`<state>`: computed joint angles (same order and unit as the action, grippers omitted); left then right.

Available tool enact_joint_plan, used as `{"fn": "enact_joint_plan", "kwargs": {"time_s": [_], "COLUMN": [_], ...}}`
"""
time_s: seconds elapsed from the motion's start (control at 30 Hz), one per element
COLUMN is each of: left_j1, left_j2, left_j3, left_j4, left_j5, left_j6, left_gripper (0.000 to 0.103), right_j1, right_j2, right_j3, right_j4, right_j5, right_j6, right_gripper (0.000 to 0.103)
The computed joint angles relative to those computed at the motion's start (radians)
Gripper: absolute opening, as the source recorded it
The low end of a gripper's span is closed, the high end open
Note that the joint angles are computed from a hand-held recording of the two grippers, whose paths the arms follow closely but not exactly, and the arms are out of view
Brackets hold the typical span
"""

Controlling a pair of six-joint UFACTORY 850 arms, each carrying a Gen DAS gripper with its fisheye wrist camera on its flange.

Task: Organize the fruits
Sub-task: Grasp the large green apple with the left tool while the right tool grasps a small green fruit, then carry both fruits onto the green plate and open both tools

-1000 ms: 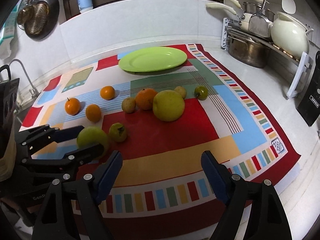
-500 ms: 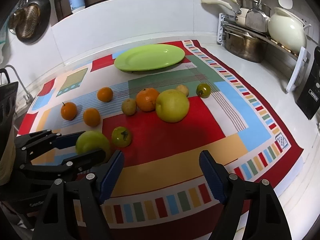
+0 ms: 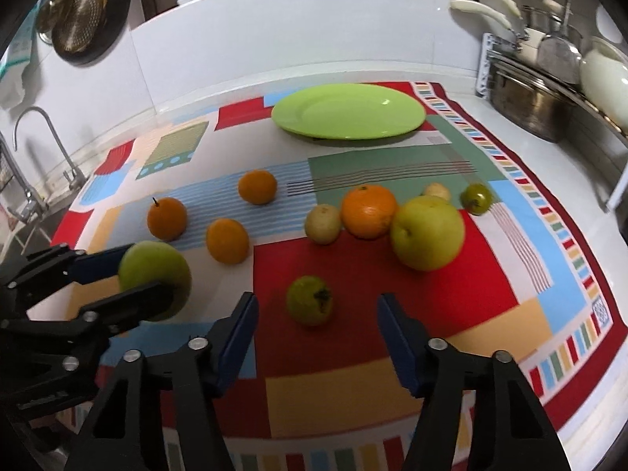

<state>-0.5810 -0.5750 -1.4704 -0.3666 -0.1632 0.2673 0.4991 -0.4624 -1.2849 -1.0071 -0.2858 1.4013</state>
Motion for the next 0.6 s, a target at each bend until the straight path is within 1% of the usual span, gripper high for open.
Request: {"fn": "enact_joint_plan", "kwargs": {"time_s": [0.03, 0.1, 0.13, 0.2, 0.23, 0.3, 0.37, 0.47, 0.6], "left_j1": [0.001, 0.002, 0.003, 0.002, 0.004, 0.005, 0.005, 0.006, 0.002], "left_j2": [0.001, 0.006, 0.007, 0.008, 0.009, 0.008, 0.004, -0.006, -0.018], "left_j3": [0.002, 0.007, 0.008, 0.008, 0.008, 0.006, -0.001, -0.019, -0.045], "left_j4": [0.016, 0.060, 0.076, 0.074, 0.053, 0.038, 0.039, 0.061, 0.124], "left_j5": [0.002, 0.011, 0.014, 0.018, 0.020, 0.025, 0.025, 0.019, 0.018], "left_j6": [-0.019, -0.062, -0.076, -0.074, -0.053, -0.037, -0.039, -0.066, -0.129], "left_gripper": [0.045, 0.045, 0.045, 0.045, 0.045, 0.045, 0.045, 0.045, 0.045], "right_j1": [-0.001, -0.003, -0.006, -0.009, -0.009, -0.005, -0.005, -0.013, -0.020], "right_j2": [-0.008, -0.027, -0.033, -0.044, -0.048, -0.052, -0.054, -0.051, -0.033], "right_j3": [-0.008, -0.028, -0.033, -0.043, -0.046, -0.050, -0.054, -0.052, -0.041], "right_j4": [0.018, 0.089, 0.118, 0.162, 0.170, 0.140, 0.144, 0.189, 0.204], "right_j5": [-0.003, -0.015, -0.012, -0.012, -0.014, -0.025, -0.022, 0.000, 0.037], "right_j6": [-0.021, -0.092, -0.120, -0.160, -0.169, -0.152, -0.162, -0.200, -0.195], "right_gripper": [0.057, 0.049, 0.048, 0.044, 0.043, 0.035, 0.029, 0.029, 0.029]}}
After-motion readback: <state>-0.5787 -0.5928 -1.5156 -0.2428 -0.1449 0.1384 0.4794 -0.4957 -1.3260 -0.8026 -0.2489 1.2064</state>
